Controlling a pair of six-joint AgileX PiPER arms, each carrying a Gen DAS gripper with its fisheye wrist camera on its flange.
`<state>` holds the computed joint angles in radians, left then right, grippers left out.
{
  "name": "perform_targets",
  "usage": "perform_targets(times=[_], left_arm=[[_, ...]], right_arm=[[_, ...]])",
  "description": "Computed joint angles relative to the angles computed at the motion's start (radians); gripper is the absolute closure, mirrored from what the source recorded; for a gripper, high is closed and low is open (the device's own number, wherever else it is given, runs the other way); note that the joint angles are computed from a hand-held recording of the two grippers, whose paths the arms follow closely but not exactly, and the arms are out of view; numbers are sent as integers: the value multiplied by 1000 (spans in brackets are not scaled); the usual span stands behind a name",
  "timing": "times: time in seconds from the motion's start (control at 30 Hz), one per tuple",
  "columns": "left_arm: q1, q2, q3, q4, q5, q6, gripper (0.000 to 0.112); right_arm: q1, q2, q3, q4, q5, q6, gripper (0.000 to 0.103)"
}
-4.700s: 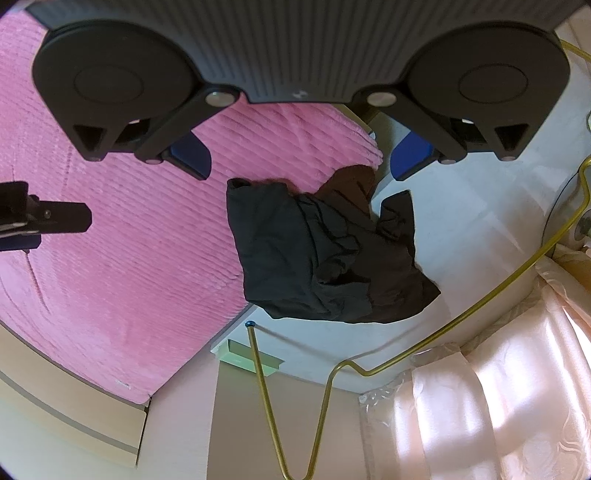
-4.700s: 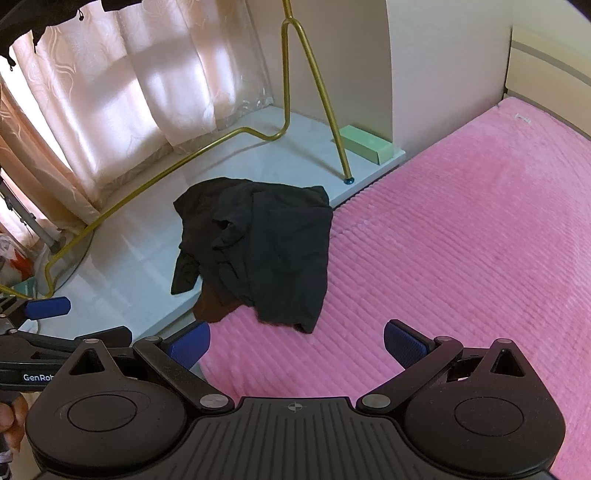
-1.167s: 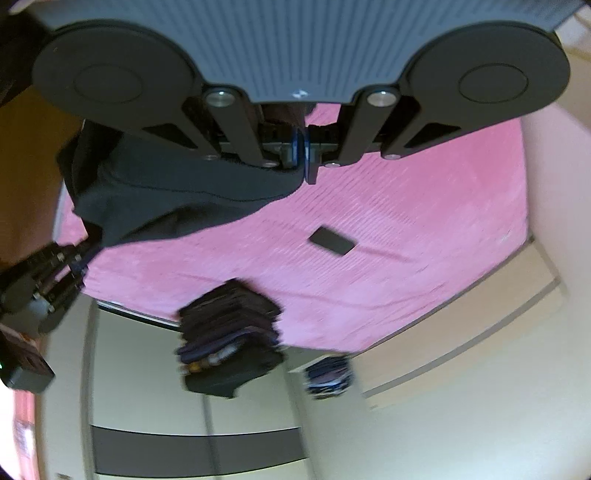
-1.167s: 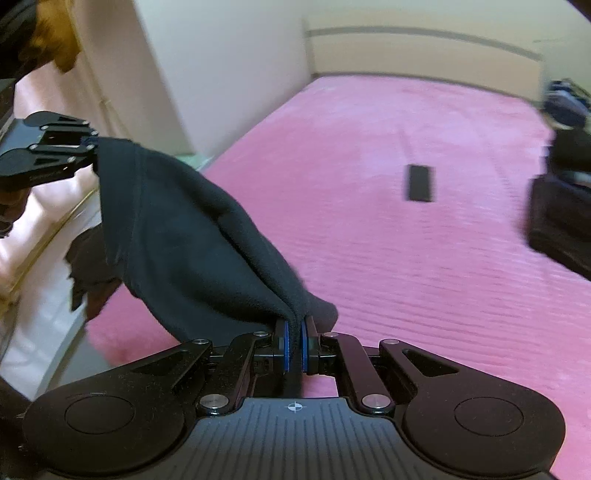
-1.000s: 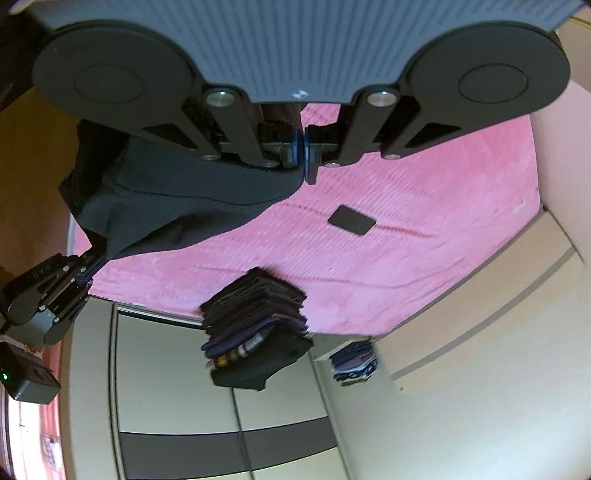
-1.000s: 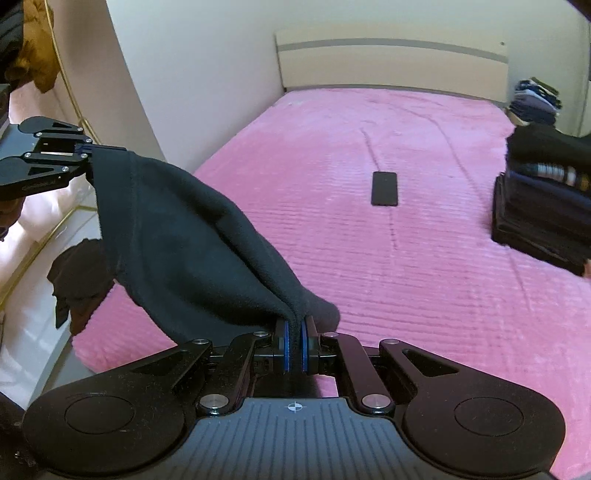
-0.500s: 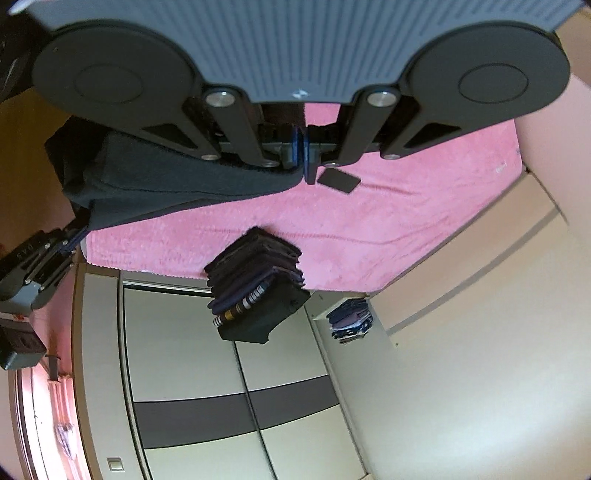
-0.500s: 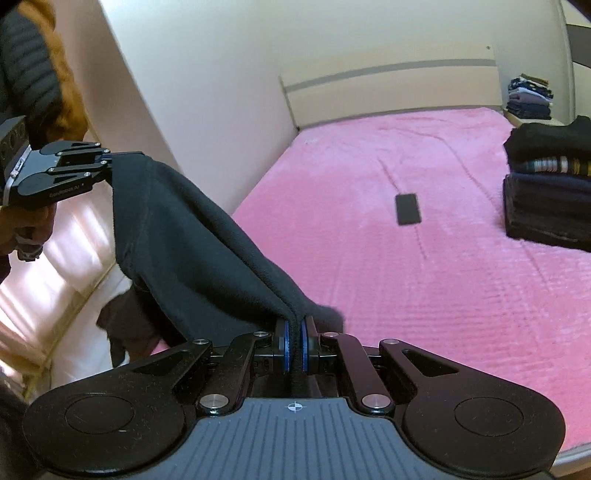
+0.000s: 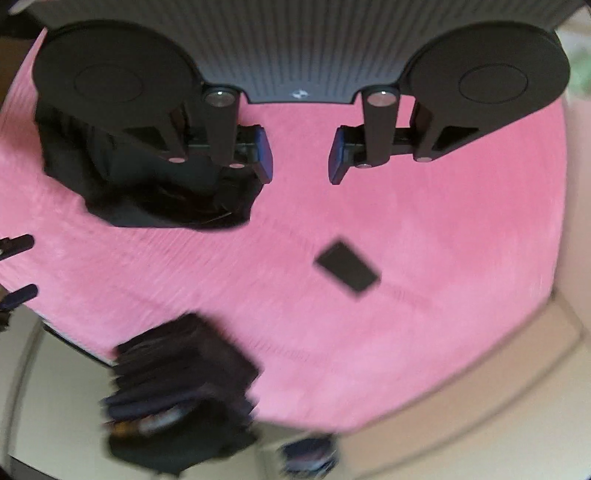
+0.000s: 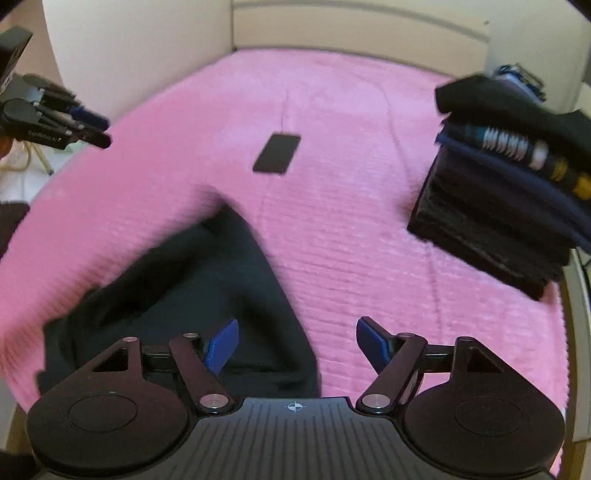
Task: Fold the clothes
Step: 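Lift the sweater with both tools and carry it over the pink bed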
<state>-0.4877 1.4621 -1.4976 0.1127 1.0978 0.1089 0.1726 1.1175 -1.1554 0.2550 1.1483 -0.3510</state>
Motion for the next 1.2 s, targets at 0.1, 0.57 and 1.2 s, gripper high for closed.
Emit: perform_targets(times=[0.1,0.57,1.2], left_arm=[[33,-18,130,-24,-39,-86,73],[93,208,482,-143,-440,37,63],[669,-76,79,-363,-3,527,111]], right_arm=[[-59,52,64,69,-45,-70,29],[119,285,330,-93,-393,257,30],[78,112,-190,-330,-18,388,102]])
